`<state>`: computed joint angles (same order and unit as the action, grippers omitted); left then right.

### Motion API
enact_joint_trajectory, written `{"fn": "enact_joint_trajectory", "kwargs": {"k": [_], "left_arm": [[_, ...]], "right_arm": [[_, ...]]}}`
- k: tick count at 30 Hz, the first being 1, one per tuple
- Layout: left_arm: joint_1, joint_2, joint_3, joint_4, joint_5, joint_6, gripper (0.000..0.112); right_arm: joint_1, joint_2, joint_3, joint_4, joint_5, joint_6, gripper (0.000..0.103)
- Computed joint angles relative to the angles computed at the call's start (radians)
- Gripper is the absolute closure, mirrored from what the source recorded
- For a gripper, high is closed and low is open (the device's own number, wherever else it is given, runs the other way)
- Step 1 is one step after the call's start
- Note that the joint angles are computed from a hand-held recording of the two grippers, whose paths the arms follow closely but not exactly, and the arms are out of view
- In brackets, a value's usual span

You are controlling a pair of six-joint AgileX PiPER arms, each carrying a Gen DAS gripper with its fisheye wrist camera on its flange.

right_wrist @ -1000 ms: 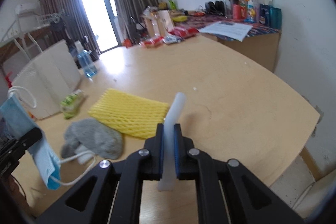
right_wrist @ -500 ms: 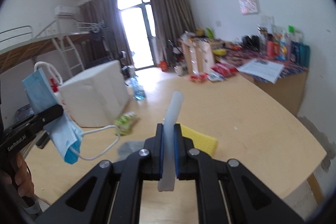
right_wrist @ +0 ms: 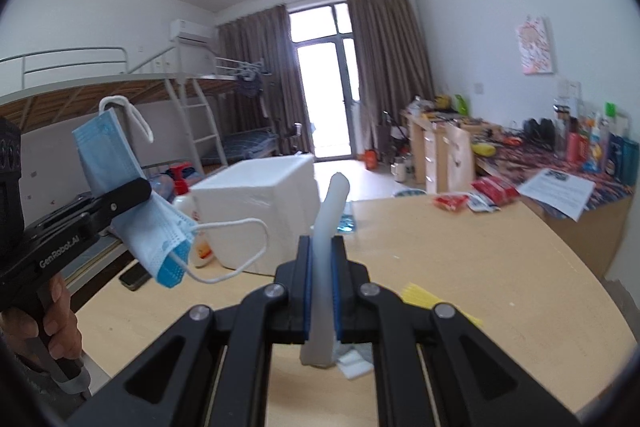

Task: Organize soft objects
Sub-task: 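Lift and carry the mask and foam tube with both tools over the white foam box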

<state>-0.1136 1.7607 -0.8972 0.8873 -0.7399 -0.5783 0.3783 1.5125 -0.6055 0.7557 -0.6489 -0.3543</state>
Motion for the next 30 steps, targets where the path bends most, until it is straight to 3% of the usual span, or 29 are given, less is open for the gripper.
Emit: {"fn": "enact_joint_trajectory", "kwargs": {"k": [14, 30], "left_arm": [[0.074, -0.020, 0.007, -0.168, 0.054, 0.088, 0.103], [0.051, 0.061, -0.195, -0.020, 0.198, -0.114, 0.103]], "right_arm": [[0.017, 0.083, -0.118, -0.225, 0.070, 0.100, 0.092], [-0.049, 0.143, -0.324, -0.240, 0.259, 0.057, 0.092]]}}
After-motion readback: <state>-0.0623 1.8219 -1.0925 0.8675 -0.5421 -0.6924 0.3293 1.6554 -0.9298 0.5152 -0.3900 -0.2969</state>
